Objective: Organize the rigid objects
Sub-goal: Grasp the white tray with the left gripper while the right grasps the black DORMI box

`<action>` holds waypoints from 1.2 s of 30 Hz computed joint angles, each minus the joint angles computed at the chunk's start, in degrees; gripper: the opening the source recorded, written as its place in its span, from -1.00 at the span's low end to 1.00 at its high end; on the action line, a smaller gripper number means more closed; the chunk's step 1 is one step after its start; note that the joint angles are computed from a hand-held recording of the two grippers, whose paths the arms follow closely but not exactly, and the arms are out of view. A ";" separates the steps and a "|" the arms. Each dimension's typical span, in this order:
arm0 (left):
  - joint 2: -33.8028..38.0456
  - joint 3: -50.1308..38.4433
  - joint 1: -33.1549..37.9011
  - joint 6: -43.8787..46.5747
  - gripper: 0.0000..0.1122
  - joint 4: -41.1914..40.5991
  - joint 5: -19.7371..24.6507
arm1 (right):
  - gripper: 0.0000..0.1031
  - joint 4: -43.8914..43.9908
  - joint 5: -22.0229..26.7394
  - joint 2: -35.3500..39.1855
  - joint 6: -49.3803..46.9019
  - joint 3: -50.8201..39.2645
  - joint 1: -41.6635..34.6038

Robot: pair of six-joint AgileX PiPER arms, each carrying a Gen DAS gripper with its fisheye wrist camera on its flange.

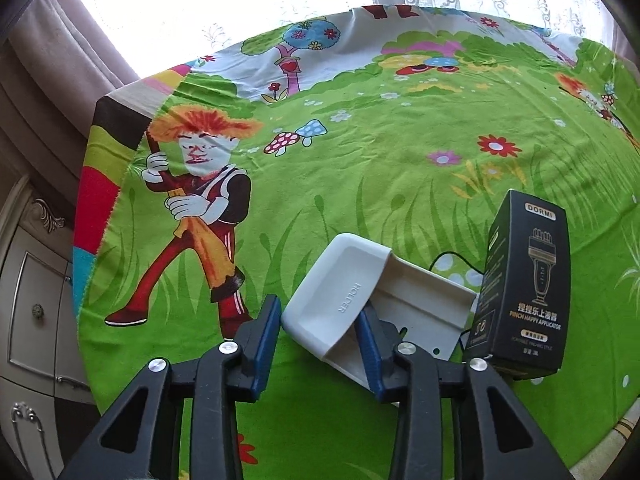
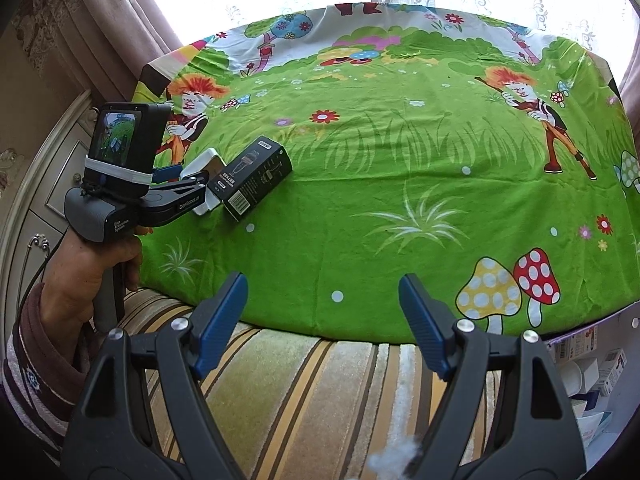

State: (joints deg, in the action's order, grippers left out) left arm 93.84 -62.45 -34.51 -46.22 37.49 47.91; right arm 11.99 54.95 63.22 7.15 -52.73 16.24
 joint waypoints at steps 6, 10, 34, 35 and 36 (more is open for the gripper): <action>-5.56 5.08 7.20 3.24 -0.41 -11.84 -9.30 | 0.56 0.36 -0.84 2.12 1.55 -0.85 1.10; -8.09 7.96 10.38 7.28 -0.42 -19.76 -13.35 | 0.56 0.91 -1.83 4.30 2.75 -1.96 2.54; -22.85 20.83 18.10 -3.36 -0.42 -19.76 -23.19 | 0.56 -5.83 -6.47 31.49 23.79 -22.38 14.71; -23.18 20.97 17.65 -6.19 -0.42 -17.15 -22.88 | 0.56 -6.47 -6.88 32.04 24.27 -22.55 15.01; -23.45 21.10 17.30 -8.42 -0.42 -15.12 -22.64 | 0.56 -7.21 -7.47 32.37 24.63 -22.59 15.37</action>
